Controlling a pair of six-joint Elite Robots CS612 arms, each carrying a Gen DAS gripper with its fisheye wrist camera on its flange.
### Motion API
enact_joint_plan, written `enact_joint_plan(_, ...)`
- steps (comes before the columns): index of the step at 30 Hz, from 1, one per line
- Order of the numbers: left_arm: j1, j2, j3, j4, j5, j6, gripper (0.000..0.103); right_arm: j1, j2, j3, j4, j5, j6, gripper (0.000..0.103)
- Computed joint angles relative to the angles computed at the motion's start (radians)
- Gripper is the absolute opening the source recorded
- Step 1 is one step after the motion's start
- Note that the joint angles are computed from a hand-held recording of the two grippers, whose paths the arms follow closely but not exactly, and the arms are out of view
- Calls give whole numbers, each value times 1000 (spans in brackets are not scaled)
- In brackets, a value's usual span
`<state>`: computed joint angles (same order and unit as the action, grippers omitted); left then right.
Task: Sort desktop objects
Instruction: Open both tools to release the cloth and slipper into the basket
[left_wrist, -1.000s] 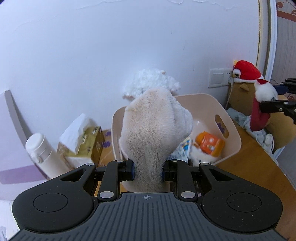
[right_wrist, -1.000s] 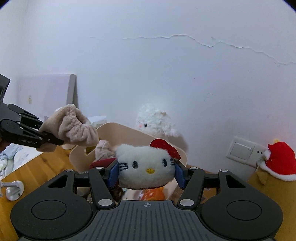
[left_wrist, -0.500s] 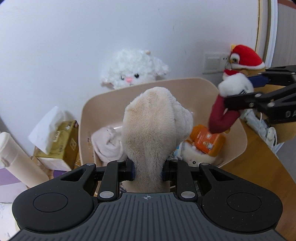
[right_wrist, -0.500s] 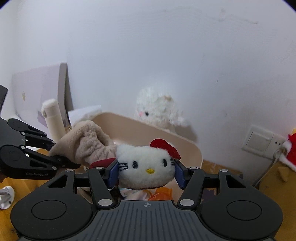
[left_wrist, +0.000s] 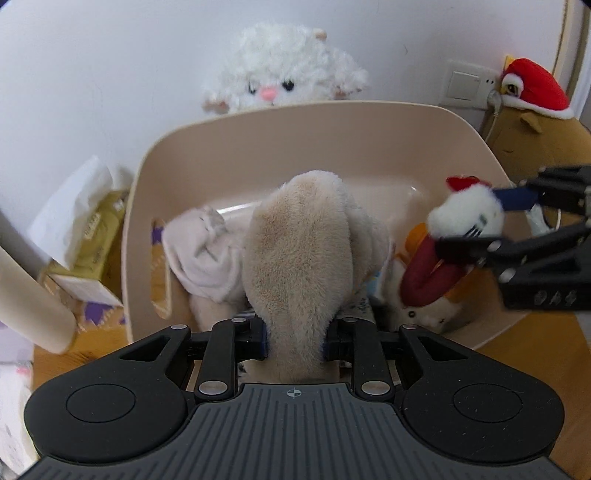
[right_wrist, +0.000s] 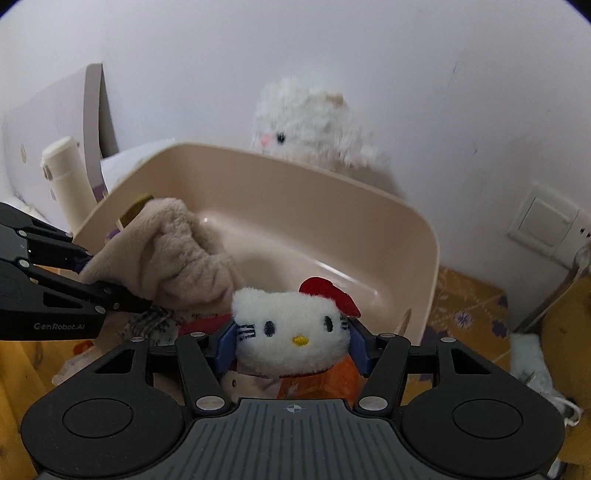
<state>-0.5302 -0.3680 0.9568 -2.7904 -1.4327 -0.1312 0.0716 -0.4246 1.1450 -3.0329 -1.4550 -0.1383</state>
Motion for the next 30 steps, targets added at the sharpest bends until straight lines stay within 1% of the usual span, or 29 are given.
enact_joint_plan(1,0,2,-5,8,-6,1,26,1,1,-2,7,-6,2,61)
enact_joint_plan(2,-1,4,-11,16,-7,5,27,1,1,-2,9,-11,5,67)
enact_joint_plan(3,-2,5,-15,22,-7,9,30,1,0,2,6,-11,8,67)
enact_joint_plan(5,-6,5,-17,29,8,5,38,-1,-5,12,-3,-8,12,72)
enact_joint_plan(6,-6,5,-19,38,14,-6,47,-1,-8,17,-8,-9,11,74)
enact_joint_plan(7,-7,5,-21,46,18,-16,54,3,-9,22,-19,-40,23,79)
enact_joint_plan(9,-7,4,-22,56,24,-32,58,4,-13,30,-33,-56,17,84)
enact_joint_plan(11,-7,3,-21,63,32,-32,58,2,-19,42,-47,-49,21,86)
enact_joint_plan(13,-9,0,-14,60,50,-29,61,0,-23,48,-56,-46,31,86)
enact_joint_plan(15,-10,-4,-7,58,58,-27,63,1,-27,55,-68,-49,40,88)
enact_joint_plan(18,-11,-11,4,59,63,-31,63,4,-33,63,-82,-55,48,94)
enact_joint_plan(20,-12,-14,4,72,68,-35,63,7,-39,69,-84,-71,54,100)
enact_joint_plan(21,-13,-20,9,77,71,-39,63,8,-42,73,-88,-74,57,100)
enact_joint_plan(25,-16,-43,45,33,74,-39,63,9,-56,94,-118,-67,74,101)
enact_joint_plan(28,-19,-61,70,22,75,-44,63,14,-68,115,-144,-75,81,103)
enact_joint_plan(30,-21,-76,94,7,78,-49,63,13,-80,136,-165,-65,85,103)
